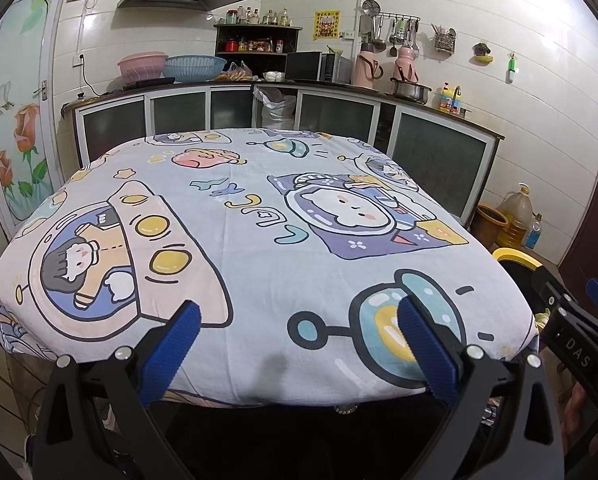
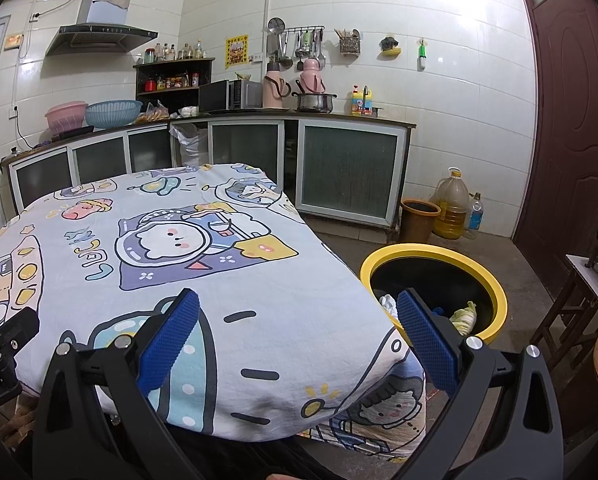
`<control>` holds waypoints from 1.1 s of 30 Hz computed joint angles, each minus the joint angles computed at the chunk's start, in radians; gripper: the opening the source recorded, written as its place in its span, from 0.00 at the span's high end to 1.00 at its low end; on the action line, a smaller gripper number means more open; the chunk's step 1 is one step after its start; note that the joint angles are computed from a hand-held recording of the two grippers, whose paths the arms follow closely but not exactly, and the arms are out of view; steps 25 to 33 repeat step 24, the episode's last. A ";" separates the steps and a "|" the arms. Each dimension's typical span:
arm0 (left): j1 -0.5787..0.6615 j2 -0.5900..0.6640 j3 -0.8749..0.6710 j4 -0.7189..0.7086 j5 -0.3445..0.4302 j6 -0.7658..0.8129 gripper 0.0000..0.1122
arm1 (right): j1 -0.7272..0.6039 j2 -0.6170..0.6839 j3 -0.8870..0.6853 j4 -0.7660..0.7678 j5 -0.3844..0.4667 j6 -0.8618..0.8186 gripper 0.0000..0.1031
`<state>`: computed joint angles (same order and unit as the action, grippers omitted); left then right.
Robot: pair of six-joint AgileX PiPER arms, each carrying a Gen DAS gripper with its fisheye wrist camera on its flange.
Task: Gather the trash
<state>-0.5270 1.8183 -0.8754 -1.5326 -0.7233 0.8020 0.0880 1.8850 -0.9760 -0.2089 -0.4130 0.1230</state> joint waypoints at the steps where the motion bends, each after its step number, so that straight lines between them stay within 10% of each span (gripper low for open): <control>1: 0.000 0.000 0.000 0.002 0.000 -0.001 0.15 | 0.000 0.002 -0.002 0.001 0.001 0.000 0.08; 33: 0.033 -0.002 0.006 0.018 0.053 -0.019 0.15 | -0.001 0.005 -0.002 -0.005 0.000 0.003 0.08</control>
